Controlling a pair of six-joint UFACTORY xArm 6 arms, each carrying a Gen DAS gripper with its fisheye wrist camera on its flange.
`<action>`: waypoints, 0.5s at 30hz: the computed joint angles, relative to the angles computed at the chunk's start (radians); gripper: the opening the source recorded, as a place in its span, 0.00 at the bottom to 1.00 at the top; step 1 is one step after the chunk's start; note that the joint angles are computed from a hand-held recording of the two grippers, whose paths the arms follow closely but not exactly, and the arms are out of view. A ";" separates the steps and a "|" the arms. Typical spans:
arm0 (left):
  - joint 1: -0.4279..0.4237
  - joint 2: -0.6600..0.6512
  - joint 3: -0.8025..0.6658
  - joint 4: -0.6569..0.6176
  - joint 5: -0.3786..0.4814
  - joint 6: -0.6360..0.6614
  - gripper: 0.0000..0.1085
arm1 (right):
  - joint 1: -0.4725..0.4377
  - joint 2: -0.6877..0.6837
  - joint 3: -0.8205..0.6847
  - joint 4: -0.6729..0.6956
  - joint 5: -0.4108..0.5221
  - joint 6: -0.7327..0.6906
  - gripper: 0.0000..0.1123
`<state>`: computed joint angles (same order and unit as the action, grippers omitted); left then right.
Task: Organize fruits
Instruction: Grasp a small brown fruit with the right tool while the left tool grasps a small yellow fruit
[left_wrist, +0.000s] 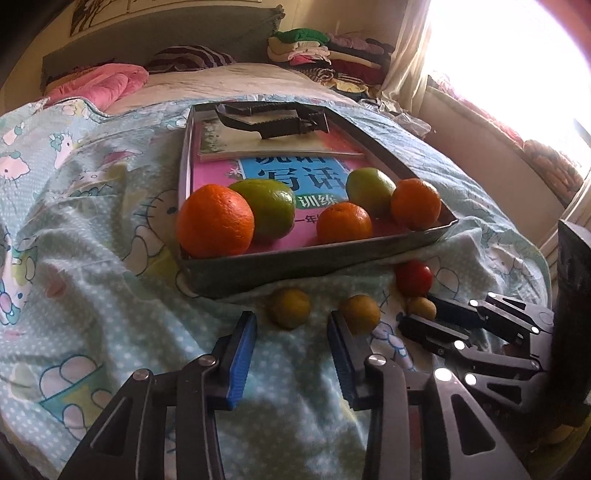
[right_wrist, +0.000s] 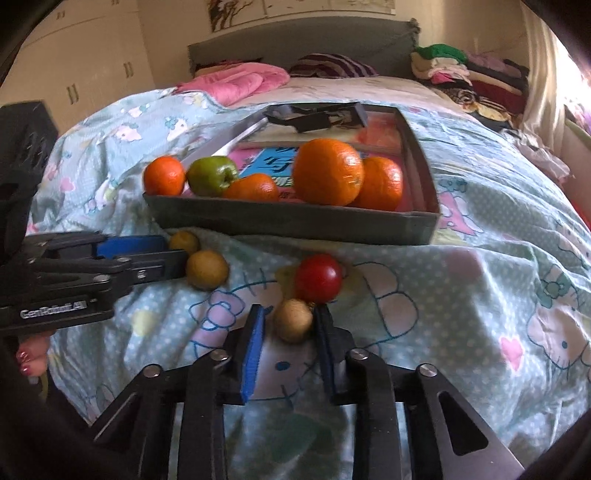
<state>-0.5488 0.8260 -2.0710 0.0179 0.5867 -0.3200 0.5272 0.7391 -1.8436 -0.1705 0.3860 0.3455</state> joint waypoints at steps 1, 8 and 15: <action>-0.001 0.012 -0.017 0.005 0.006 -0.003 0.36 | 0.001 -0.001 0.005 0.027 -0.015 -0.029 0.23; -0.005 0.099 -0.152 0.044 0.058 -0.026 0.25 | 0.002 -0.013 0.029 0.101 -0.062 -0.092 0.20; 0.006 0.039 -0.062 -0.048 0.012 0.016 0.23 | -0.001 -0.037 0.061 0.091 -0.086 -0.082 0.20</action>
